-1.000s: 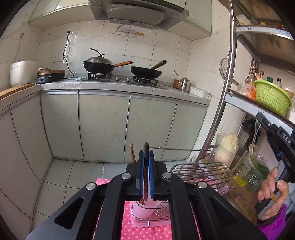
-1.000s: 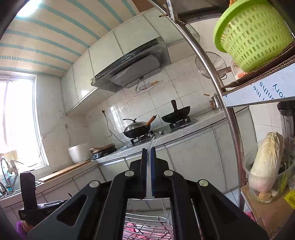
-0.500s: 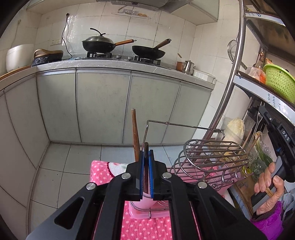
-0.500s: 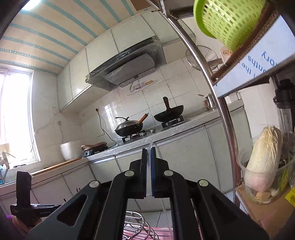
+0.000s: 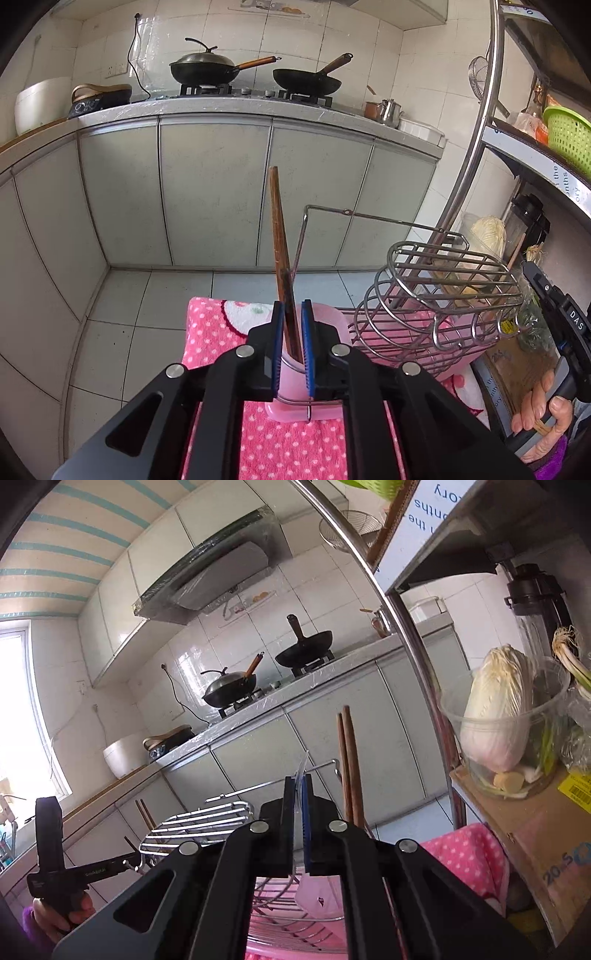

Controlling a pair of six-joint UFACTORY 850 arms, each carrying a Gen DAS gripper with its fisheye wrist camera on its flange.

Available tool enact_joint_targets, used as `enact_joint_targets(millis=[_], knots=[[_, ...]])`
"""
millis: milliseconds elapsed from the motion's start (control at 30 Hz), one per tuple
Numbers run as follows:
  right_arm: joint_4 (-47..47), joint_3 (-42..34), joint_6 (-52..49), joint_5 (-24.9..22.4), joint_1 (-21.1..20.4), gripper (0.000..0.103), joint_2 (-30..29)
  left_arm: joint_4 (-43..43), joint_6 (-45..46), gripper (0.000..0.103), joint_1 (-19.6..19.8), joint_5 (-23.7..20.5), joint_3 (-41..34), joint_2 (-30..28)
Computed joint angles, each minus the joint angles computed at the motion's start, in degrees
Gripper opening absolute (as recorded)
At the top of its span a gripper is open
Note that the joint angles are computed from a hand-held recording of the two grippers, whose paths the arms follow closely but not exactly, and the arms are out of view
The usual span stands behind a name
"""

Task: Organize utensils
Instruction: 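Lift both held utensils up and lower them into the pink cup, then open both tools and move them back down to the cloth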

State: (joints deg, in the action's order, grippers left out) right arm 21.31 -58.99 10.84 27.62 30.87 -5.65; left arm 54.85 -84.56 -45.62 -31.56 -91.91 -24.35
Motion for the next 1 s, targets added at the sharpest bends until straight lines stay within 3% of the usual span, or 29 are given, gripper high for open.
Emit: enact_joint_targets(millis=[100, 167, 200, 233, 467, 633, 733, 1000], knots=[[2.2, -0.35, -2.33, -3.48, -0.02, 0.008, 0.03, -1.64, -1.13, 0.026, 0.45, 1.13, 1.35, 1.1], [2.83, -0.21, -2.51, -4.95, -0.1, 0.028, 0.38, -0.96, -2.61, 0.029, 0.45, 1.3, 2.41, 2.04], [3.02, 0.0, -2.43, -5.32, -0.11, 0.043, 0.66, -0.22, -3.53, 0.031, 0.3, 1.19, 3.16, 2.68], [4.18, 0.0, -3.31, -5.49, -0.03, 0.047, 1.0, 0.35, -4.18, 0.031, 0.15, 0.92, 3.69, 3.18], [13.63, 2.79, -12.65, -5.06, 1.79, 0.049, 5.36, 4.89, -10.1, 0.032, -1.63, 0.46, 8.52, 7.56], [20.97, 5.93, -20.53, -4.74, 4.59, 0.061, 8.91, 7.25, -14.84, 0.032, -3.63, 1.62, 12.6, 10.38], [25.86, 6.89, -25.65, -6.17, 6.12, 0.067, 10.24, 6.75, -14.66, 0.032, -5.18, 1.93, 14.06, 10.99], [43.77, 8.47, -42.59, -9.15, 10.25, 0.068, 11.17, 1.72, -11.61, 0.032, -8.26, 4.84, 15.81, 9.43]])
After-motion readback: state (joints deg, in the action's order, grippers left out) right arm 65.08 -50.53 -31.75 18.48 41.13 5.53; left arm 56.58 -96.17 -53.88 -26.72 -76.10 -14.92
